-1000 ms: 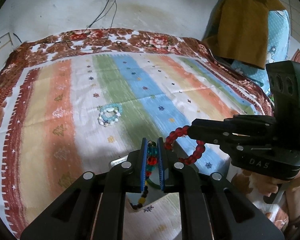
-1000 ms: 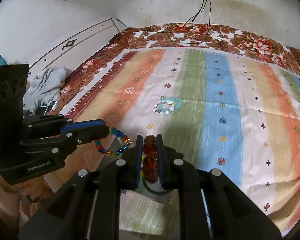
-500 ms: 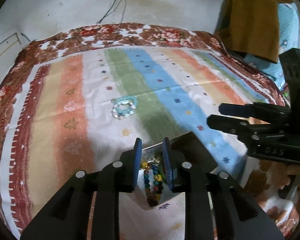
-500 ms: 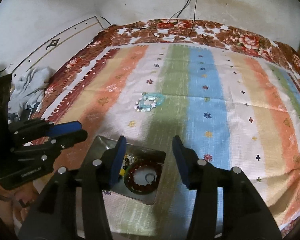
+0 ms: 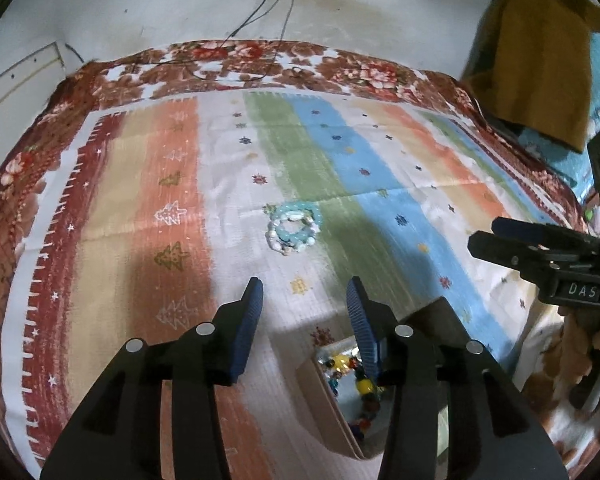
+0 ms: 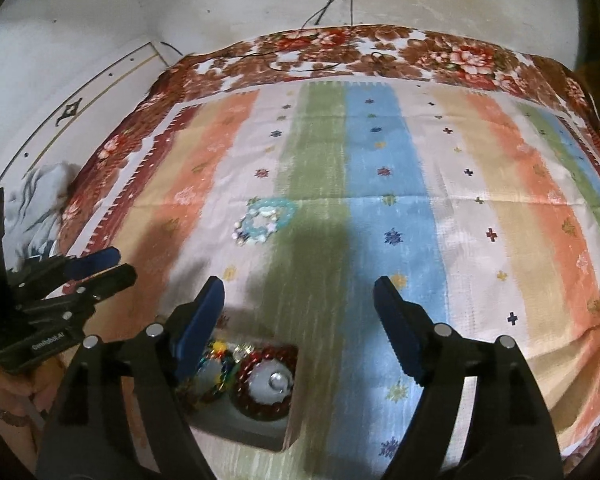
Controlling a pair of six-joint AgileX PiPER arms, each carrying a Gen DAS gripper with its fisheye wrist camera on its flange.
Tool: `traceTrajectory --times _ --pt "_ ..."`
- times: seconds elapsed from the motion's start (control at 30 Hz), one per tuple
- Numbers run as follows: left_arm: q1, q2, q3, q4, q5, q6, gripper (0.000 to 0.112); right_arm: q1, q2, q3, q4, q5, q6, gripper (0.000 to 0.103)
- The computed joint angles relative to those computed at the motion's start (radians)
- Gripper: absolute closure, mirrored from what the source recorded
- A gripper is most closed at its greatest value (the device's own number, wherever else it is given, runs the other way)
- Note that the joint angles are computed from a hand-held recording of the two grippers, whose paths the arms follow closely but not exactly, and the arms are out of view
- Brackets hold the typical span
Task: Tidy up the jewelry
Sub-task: 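Open the left tool to drop the multicolour bracelet while the right tool drops the red bracelet, then move both open tools to the pale blue bracelet and grasp it with the left tool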
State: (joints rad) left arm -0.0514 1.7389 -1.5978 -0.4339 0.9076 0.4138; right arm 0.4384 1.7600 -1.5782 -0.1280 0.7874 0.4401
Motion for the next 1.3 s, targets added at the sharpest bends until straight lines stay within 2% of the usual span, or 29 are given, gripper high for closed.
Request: traceTrajectory --times 0.27,0.53,0.7,1.03,1.3 --pt "-0.015 0.057 -0.049 0.057 -0.016 -0.005 0.069 0.003 0.085 -0.105 -0.028 0.043 -0.011 0.025" --pt "-0.04 0.12 -0.105 0.093 0.007 -0.003 0.069 -0.033 0.199 -0.245 0.012 0.086 -0.051 0.025" --pt "-0.042 0.179 -0.179 0.092 0.044 0.0 0.069 -0.058 0.273 -0.351 0.094 0.13 -0.114 0.025" --pt "-0.045 0.329 -0.356 0.124 0.119 -0.019 0.069 -0.091 0.441 -0.591 0.141 0.25 -0.144 0.024" --pt "-0.048 0.44 -0.515 0.117 0.175 -0.044 0.069 -0.116 0.566 -0.787 0.174 0.354 -0.157 0.018"
